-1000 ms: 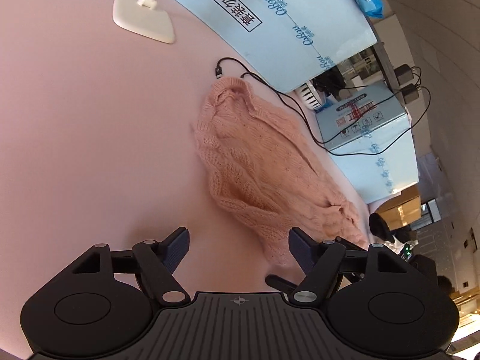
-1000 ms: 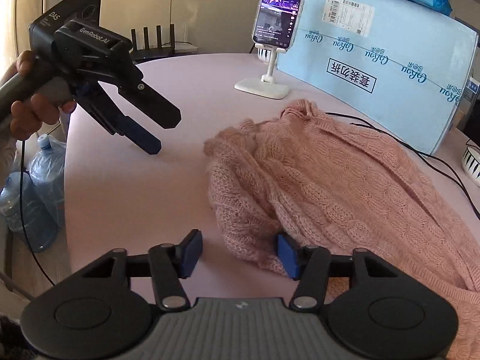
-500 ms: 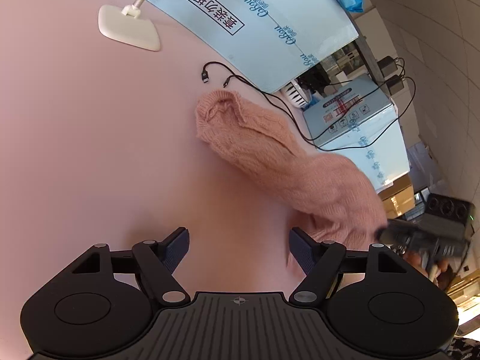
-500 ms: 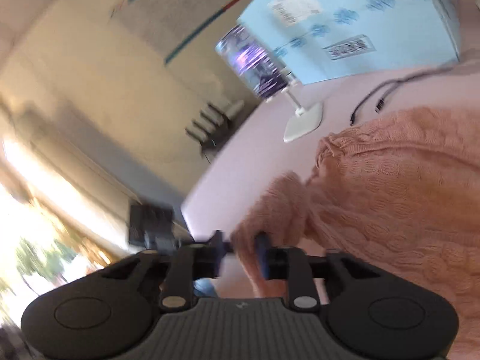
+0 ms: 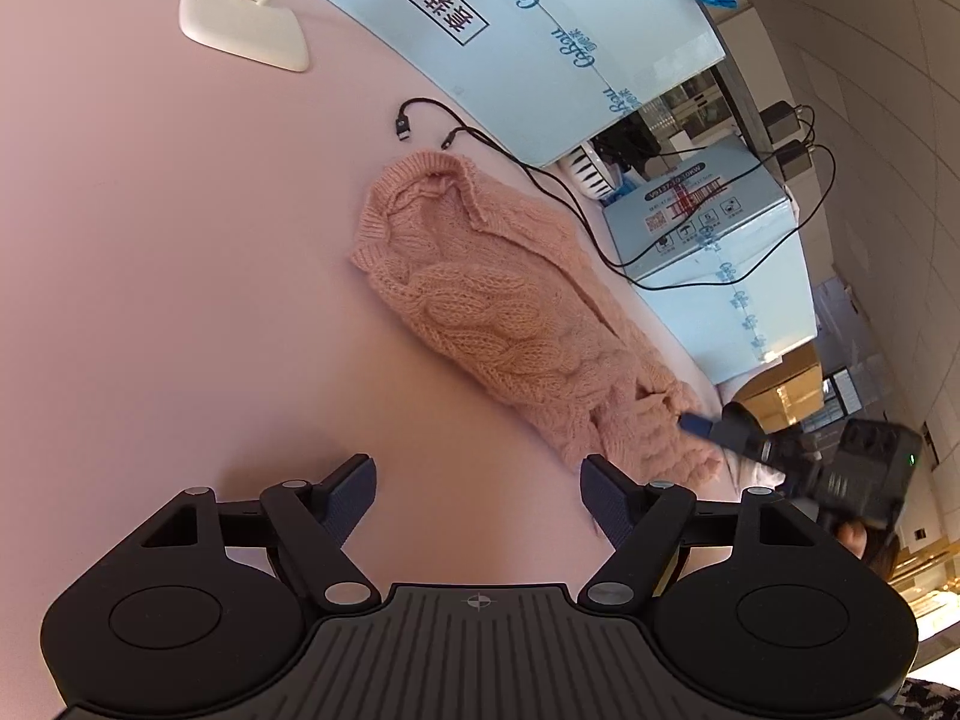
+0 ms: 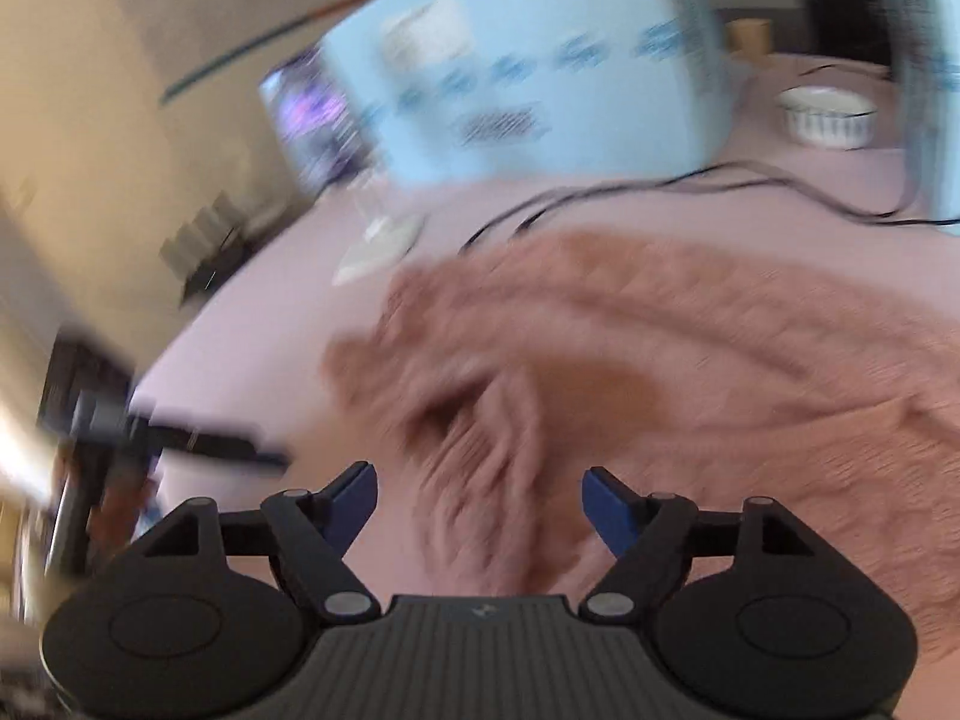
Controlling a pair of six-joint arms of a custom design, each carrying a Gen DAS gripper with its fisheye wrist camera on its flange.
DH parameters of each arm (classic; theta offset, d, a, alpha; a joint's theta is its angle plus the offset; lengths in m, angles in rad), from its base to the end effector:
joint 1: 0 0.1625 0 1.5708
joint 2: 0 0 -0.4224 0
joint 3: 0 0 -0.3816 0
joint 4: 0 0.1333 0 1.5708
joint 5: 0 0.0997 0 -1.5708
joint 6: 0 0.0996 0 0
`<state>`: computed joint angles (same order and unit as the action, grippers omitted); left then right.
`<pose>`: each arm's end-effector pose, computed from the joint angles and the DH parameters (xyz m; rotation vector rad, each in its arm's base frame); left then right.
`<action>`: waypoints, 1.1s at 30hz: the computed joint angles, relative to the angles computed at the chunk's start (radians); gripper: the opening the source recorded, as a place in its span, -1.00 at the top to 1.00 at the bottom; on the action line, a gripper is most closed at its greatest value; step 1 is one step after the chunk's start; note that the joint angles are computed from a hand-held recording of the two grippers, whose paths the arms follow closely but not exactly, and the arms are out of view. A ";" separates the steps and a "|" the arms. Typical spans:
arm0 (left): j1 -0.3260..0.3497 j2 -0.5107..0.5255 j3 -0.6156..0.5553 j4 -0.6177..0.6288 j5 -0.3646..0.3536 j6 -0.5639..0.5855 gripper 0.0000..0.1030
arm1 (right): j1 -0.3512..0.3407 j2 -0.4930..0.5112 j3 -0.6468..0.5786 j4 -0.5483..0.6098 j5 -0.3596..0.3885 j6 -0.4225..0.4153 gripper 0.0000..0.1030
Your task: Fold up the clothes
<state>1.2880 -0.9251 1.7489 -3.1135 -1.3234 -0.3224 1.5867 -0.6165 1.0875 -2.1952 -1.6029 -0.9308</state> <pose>-0.0305 -0.6702 0.2129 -0.1933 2.9036 -1.1504 0.1428 -0.7963 0.1504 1.3822 -2.7069 0.1880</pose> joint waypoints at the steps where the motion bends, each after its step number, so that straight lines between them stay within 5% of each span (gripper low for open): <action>1: -0.001 0.003 -0.004 0.003 -0.001 0.003 -0.52 | 0.006 0.000 0.043 -0.074 -0.044 -0.033 -0.35; 2: -0.002 0.006 -0.009 0.007 -0.001 0.005 -0.53 | 0.012 0.001 0.090 -0.161 -0.086 -0.069 -0.07; 3: -0.003 0.008 -0.012 0.011 0.000 0.006 -0.54 | 0.016 -0.002 0.138 -0.251 -0.111 -0.109 0.51; 5: -0.005 0.013 -0.019 0.018 0.002 0.007 -0.54 | 0.014 -0.032 0.202 -0.353 -0.087 -0.185 0.65; 11: -0.004 0.005 -0.007 0.017 -0.009 0.005 -0.54 | -0.015 -0.163 0.293 -0.468 0.156 -0.351 0.53; 13: 0.001 0.008 -0.006 0.004 -0.019 -0.003 -0.54 | -0.025 -0.169 0.248 -0.383 0.174 -0.374 -0.04; 15: 0.002 0.011 -0.005 -0.006 -0.022 -0.005 -0.54 | -0.038 -0.140 0.140 -0.198 0.164 -0.327 -0.26; 18: -0.001 0.013 -0.007 -0.006 -0.015 -0.001 -0.55 | -0.035 -0.066 0.019 -0.066 0.028 -0.186 -0.27; 21: -0.004 0.015 -0.011 0.000 -0.008 -0.002 -0.55 | -0.039 -0.043 0.025 -0.100 -0.023 -0.150 -0.27; 26: 0.003 0.040 -0.053 0.023 -0.038 -0.035 -0.58 | -0.055 -0.011 -0.047 0.020 0.073 -0.045 -0.26; 29: 0.020 0.082 -0.111 0.016 -0.067 -0.125 -0.59 | -0.051 -0.039 0.032 -0.114 0.080 -0.078 -0.26; 33: 0.009 0.127 -0.184 0.025 -0.003 -0.209 -0.57 | -0.059 -0.100 0.151 -0.277 0.120 -0.177 -0.27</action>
<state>1.2970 -0.7982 1.5652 -3.0882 -1.3265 -0.5316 1.5281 -0.7168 1.2388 -2.4724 -1.4832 -1.1074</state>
